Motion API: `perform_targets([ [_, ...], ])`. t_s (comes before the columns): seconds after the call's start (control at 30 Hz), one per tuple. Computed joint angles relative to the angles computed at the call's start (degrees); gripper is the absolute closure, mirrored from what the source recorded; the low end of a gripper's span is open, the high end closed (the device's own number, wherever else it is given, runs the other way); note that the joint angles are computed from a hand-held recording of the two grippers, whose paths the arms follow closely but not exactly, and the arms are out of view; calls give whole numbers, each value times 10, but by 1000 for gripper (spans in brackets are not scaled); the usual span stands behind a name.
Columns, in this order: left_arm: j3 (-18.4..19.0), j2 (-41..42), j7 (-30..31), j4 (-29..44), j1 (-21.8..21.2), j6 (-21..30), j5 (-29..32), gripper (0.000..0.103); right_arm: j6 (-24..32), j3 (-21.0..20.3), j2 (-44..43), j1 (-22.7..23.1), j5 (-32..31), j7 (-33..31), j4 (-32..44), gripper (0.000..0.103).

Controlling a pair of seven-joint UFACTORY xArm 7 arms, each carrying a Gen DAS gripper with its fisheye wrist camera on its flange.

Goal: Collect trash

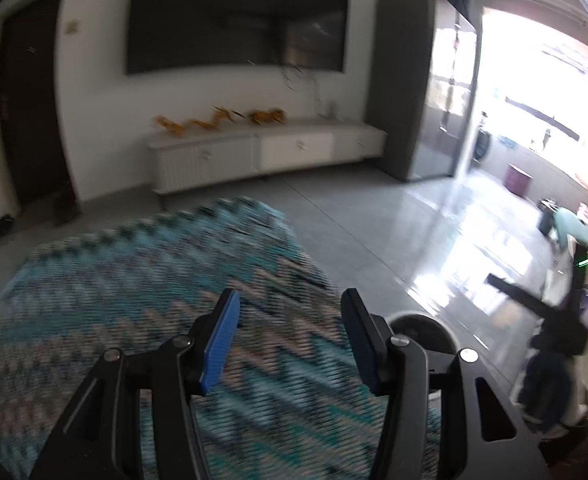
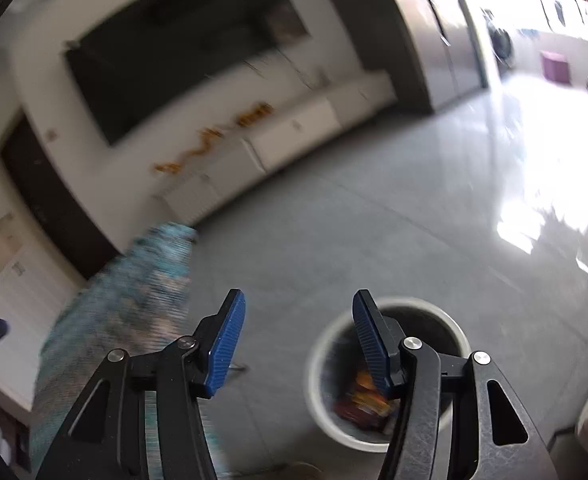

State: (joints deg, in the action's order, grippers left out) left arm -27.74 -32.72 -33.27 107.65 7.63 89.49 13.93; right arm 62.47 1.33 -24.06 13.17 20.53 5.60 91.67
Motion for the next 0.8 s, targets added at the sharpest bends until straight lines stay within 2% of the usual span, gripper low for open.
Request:
perform_targets([
  [0.1,11,-43,19,3,23,38,31,46,10,29,4,16,-9,5,59,40],
  [0.17,27,-70,33,1,39,54,36,46,19,50,11,25,-22,12,92,33],
  [0.3,54,-119,60,0,86,90,46,46,44,101,32,47,-59,17,158,30],
  [0.4,72,-148,84,-3,118,107,52,46,59,145,53,64,-94,18,205,23],
  [0.57,96,-179,117,13,166,130,50,46,77,176,65,91,-117,24,240,14],
  [0.8,106,-195,159,59,221,140,42,46,85,230,71,92,-199,31,274,6],
])
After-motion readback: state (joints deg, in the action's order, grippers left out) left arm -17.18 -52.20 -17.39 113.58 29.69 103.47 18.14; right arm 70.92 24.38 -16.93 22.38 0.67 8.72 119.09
